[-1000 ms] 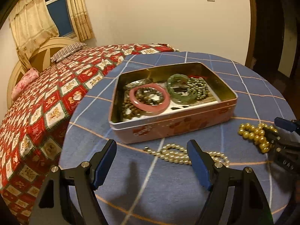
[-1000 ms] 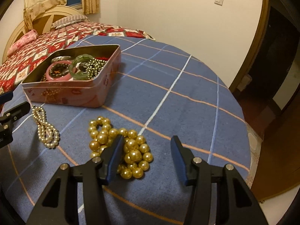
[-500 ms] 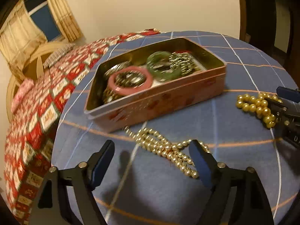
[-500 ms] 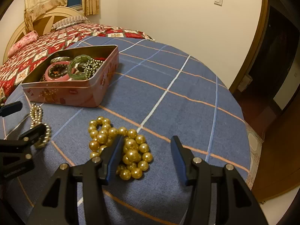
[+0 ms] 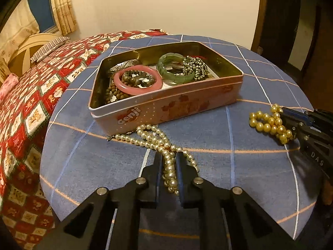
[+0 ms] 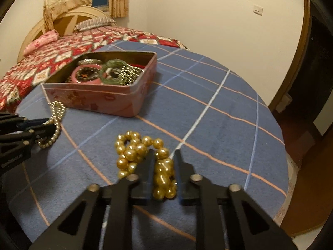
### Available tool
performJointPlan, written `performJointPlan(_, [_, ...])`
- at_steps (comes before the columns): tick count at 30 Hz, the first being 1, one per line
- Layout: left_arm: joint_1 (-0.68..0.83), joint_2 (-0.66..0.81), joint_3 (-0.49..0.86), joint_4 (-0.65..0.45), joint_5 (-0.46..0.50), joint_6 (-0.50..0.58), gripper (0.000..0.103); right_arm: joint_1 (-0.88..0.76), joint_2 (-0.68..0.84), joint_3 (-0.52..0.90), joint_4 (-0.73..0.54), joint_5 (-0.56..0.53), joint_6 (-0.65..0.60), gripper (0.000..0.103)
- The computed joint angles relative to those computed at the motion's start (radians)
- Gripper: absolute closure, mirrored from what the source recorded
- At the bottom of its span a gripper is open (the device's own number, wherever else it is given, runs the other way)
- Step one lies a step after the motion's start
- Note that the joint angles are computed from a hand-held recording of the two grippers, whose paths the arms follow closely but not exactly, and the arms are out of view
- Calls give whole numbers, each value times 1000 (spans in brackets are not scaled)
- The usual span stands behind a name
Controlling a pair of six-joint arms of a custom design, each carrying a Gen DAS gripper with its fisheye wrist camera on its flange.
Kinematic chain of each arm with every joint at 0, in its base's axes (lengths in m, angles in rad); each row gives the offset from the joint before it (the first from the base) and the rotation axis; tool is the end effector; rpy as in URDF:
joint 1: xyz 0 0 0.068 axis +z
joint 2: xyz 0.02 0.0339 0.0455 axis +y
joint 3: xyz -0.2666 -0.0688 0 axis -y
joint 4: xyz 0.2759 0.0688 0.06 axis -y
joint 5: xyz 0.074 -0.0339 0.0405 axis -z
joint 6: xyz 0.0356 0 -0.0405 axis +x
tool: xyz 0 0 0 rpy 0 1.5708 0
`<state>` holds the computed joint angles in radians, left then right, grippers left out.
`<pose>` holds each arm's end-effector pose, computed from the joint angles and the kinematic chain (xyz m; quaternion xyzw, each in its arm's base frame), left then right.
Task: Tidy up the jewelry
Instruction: 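Grasp the large gold bead necklace with the right tool while the left tool grasps the white pearl necklace, then lift both necklaces and carry them over the tin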
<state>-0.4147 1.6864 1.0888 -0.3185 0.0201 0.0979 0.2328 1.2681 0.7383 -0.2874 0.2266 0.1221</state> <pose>0.3469 -0.1535 0.1858 0.2432 0.9151 -0.0601 0.3160 0.2775 0.0576 0.2011 -0.0096 0.9248 -0.0389 0.3784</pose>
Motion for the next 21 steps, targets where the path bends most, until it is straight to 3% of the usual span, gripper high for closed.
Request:
performJointPlan(2, [7, -19, -15, 11, -2, 9, 97, 6, -3, -1, 1, -17, 0, 90])
performJointPlan(21, [82, -198, -62, 41, 36, 38, 97, 86, -99, 32, -44, 56, -11, 90])
